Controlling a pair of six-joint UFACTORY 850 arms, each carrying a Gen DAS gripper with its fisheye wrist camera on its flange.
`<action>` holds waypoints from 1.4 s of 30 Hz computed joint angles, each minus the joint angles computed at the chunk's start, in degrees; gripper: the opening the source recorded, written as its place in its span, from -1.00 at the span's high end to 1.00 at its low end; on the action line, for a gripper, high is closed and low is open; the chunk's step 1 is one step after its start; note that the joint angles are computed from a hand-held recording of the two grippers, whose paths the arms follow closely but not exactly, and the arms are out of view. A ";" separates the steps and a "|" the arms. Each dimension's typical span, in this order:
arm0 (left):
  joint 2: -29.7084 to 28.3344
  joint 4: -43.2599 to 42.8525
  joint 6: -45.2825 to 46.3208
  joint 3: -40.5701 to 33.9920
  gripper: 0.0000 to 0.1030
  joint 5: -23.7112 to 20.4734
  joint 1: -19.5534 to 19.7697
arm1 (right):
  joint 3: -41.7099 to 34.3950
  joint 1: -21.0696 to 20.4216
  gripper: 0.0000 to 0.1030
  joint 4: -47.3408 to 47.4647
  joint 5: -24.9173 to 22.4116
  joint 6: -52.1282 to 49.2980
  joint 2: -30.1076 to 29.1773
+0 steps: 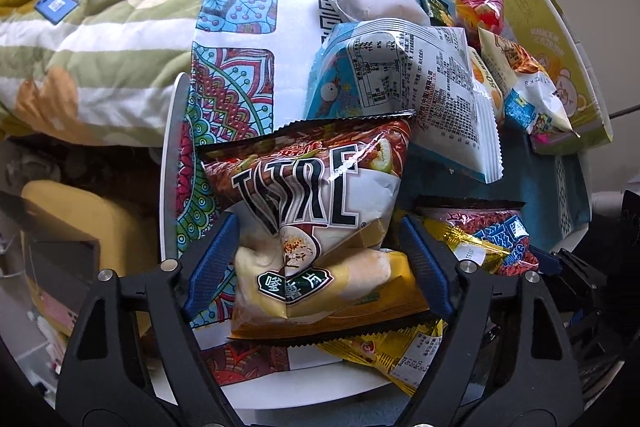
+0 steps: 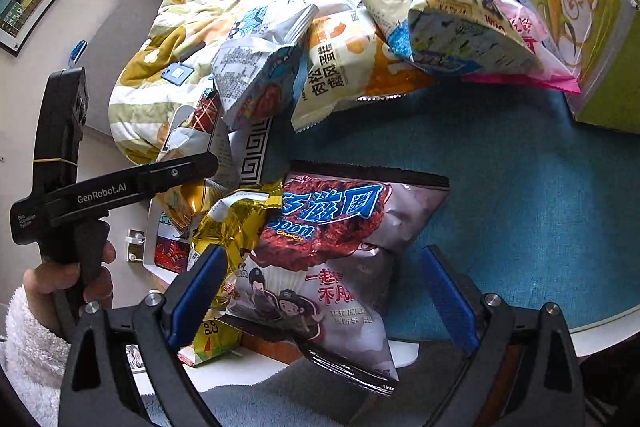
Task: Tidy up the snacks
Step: 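Grasp the yellow chip bag with the left tool while the right tool grasps a purple-red bag, then carry both bags into the yellow box and open both tools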
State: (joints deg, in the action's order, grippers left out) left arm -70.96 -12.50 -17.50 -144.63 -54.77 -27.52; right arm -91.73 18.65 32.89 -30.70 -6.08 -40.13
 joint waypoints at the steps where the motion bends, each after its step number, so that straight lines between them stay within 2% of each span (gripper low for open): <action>1: 0.44 0.07 0.03 0.67 -0.39 0.42 -0.01 | -0.43 0.05 -0.85 0.28 -0.32 -0.19 -0.47; 9: 4.85 0.52 0.52 7.35 -0.08 4.67 -0.28 | -1.06 -1.21 -0.85 7.18 -2.91 -7.87 -2.05; 20: 10.99 -0.29 0.27 16.98 -0.03 10.30 -0.19 | -3.72 -0.48 -0.68 5.06 -4.69 -10.56 -3.53; 24: 13.06 0.55 -0.94 19.94 -0.03 11.95 -0.33 | -3.28 -0.29 -0.34 2.48 -4.80 -9.97 -3.02; 27: 14.87 1.13 -1.94 22.40 -0.03 13.22 -0.61 | -2.57 -0.05 -0.23 1.24 -4.34 -9.33 -2.39; 28: 15.47 1.47 -2.23 23.11 -0.03 13.61 -0.74 | -1.99 -0.09 0.01 1.46 -3.93 -9.56 -1.96; 38: 20.09 5.15 -3.61 26.05 -0.03 16.24 -2.30 | 3.35 -0.90 0.01 -0.68 0.75 -5.89 3.26; 42: 20.07 5.66 -1.86 23.63 -0.03 16.96 -3.04 | 6.67 -1.49 0.01 -1.24 3.58 -4.82 7.02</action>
State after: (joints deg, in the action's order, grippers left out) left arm -50.89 -6.85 -19.36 -121.00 -37.81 -30.56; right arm -85.06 17.17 31.65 -27.12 -10.90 -33.11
